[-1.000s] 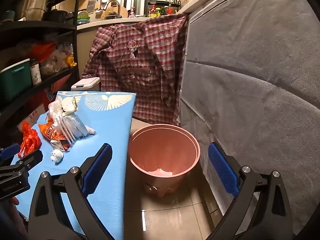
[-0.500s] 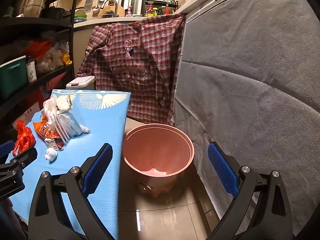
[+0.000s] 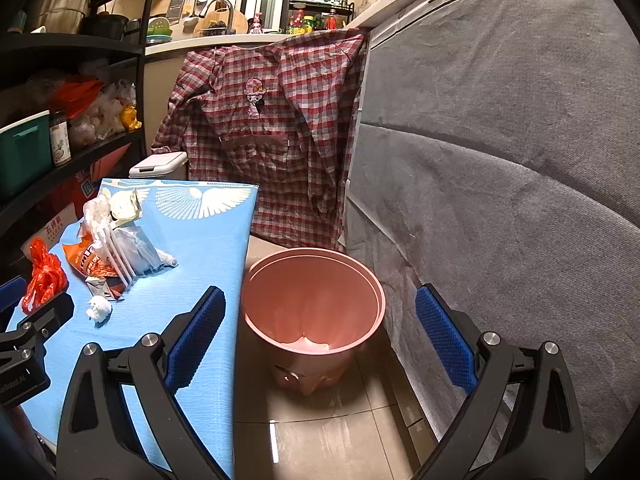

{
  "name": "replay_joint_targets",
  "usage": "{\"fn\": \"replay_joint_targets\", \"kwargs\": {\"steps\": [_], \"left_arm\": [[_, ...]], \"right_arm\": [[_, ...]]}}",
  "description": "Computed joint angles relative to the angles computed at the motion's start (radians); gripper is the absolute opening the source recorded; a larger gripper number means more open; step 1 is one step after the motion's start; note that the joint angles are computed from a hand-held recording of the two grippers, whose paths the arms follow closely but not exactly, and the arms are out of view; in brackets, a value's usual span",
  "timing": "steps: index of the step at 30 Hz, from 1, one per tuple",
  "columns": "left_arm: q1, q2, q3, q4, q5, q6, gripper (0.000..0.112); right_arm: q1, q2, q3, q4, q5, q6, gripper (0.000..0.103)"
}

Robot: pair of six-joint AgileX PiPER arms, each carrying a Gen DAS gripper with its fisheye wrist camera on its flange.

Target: Collect trash

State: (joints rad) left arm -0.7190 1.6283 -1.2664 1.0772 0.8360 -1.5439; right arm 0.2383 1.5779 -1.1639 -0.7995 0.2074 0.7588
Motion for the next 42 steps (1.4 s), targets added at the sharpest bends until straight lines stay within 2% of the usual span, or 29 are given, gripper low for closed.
{"fn": "replay_joint_targets", "kwargs": {"steps": [8,14,18,22,34,42], "left_arm": [[-0.002,-0.004,0.007,0.011,0.009,-0.02,0.091],[0.016,-0.011,0.015,-0.018,-0.031,-0.008,0.091],[0.015,-0.01,0.015,-0.015,-0.031,-0.009,0.091],[0.01,-0.011,0.019,-0.004,-0.028,-0.016,0.091],[0.005,-0.012,0.015,0.006,-0.031,-0.008,0.091],[-0.001,-0.013,0.016,0.007,-0.03,-0.012,0.091]], "right_arm": [[-0.014,0.001,-0.005,0.027,-0.006,-0.029,0.093],[-0.019,-0.002,-0.009,0.031,-0.005,-0.033,0.093],[-0.013,-0.006,-0.004,-0.011,-0.001,0.012,0.091],[-0.016,-0.006,-0.006,0.019,-0.002,-0.011,0.09],[0.013,-0.01,0.005,-0.074,0.014,0.076,0.09],[0.003,-0.002,-0.003,-0.015,0.006,0.015,0.09]]}}
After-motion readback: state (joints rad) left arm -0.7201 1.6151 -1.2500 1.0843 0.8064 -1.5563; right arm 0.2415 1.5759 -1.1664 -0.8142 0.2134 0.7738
